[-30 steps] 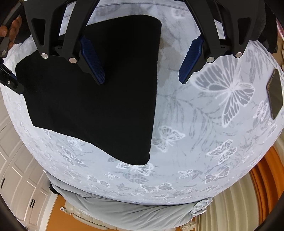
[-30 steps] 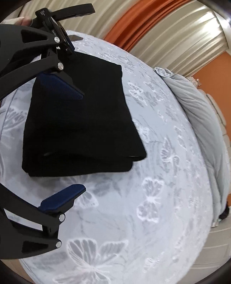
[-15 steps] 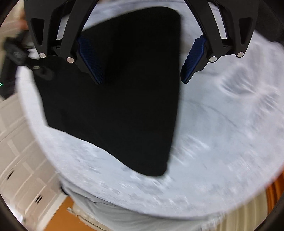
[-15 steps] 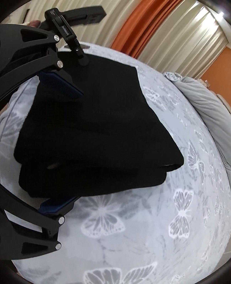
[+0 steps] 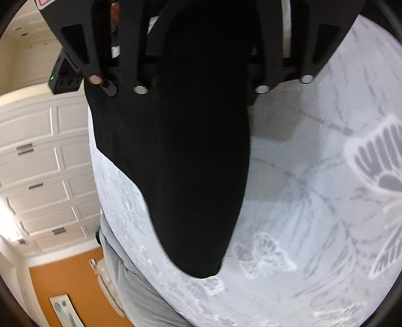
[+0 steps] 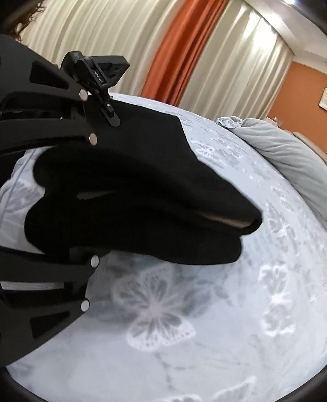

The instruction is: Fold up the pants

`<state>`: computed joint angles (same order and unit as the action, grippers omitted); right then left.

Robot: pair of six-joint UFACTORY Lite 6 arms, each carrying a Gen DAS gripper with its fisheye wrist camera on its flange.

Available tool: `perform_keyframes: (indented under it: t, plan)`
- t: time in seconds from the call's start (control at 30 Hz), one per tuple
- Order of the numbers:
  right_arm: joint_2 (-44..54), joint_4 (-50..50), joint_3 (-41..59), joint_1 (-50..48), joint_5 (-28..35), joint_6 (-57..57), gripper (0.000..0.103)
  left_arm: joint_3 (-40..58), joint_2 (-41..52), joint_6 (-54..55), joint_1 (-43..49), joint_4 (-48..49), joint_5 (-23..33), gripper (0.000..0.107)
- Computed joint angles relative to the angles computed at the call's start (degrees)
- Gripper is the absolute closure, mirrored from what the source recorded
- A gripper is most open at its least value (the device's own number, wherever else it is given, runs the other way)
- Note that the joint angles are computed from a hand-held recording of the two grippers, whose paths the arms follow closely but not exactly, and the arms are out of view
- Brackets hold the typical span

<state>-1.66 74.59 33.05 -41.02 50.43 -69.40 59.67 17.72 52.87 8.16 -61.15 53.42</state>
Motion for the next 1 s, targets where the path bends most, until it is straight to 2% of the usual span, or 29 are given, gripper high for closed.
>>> perform_keyframes:
  t: [0.13,0.2,0.23,0.33,0.37,0.4,0.43,0.47,0.53,0.7,0.8,0.9,1.0]
  plan:
    - [-4.6,-4.5,-2.7,-2.2,3.1,2.9,0.064,-1.5,-5.0,-2.2,0.9,4.2,3.3,0.074]
    - [-1.2,-3.8,-4.4,-4.2,2.9,-0.5,0.058,-3.0,-3.6,-2.4,1.1,5.6,2.5,0.064]
    - [2.8,-2.1,-4.3,-6.0,4.2,-3.1,0.05,-3.7,-1.8,-1.8,1.4,5.4,1.5,0.048]
    - [7.6,0.4,-3.0,-7.2,6.5,-6.0,0.048,-5.9,0.4,3.6,3.5,-2.5,3.3,0.041]
    - [6.7,0.4,-2.7,-5.8,5.4,-5.4,0.048,-5.7,0.5,3.1,2.9,-2.8,2.9,0.044]
    - [5.3,0.3,-2.9,-4.5,4.2,-4.9,0.052,-5.5,0.6,2.9,2.0,-2.8,2.5,0.046]
    - [3.5,0.0,-3.3,-3.9,3.8,-4.0,0.058,-4.6,1.0,1.8,1.1,-2.6,1.9,0.062]
    - [1.6,-0.6,-3.8,-3.9,3.7,-2.8,0.061,-3.6,1.4,0.8,0.8,-2.3,2.7,0.069]
    - [-5.4,-2.5,-5.5,-3.4,3.9,0.5,0.065,-3.5,-1.0,-1.2,0.5,-1.2,3.4,0.077]
    - [-28.0,-11.9,-8.3,-6.0,12.5,13.1,0.066,-7.5,-17.0,-3.8,-0.3,2.7,6.6,0.079]
    - [-37.3,-14.9,-7.2,-8.6,19.2,18.3,0.066,-8.9,-27.0,-5.1,0.6,5.4,10.2,0.079]
    - [-44.1,-16.1,-3.9,-15.6,28.9,19.4,0.066,-7.6,-33.1,-4.3,5.6,6.5,16.8,0.079]
    - [-46.8,-15.2,2.0,-22.4,37.6,20.1,0.066,-4.7,-38.2,-2.4,11.9,5.6,24.7,0.079]
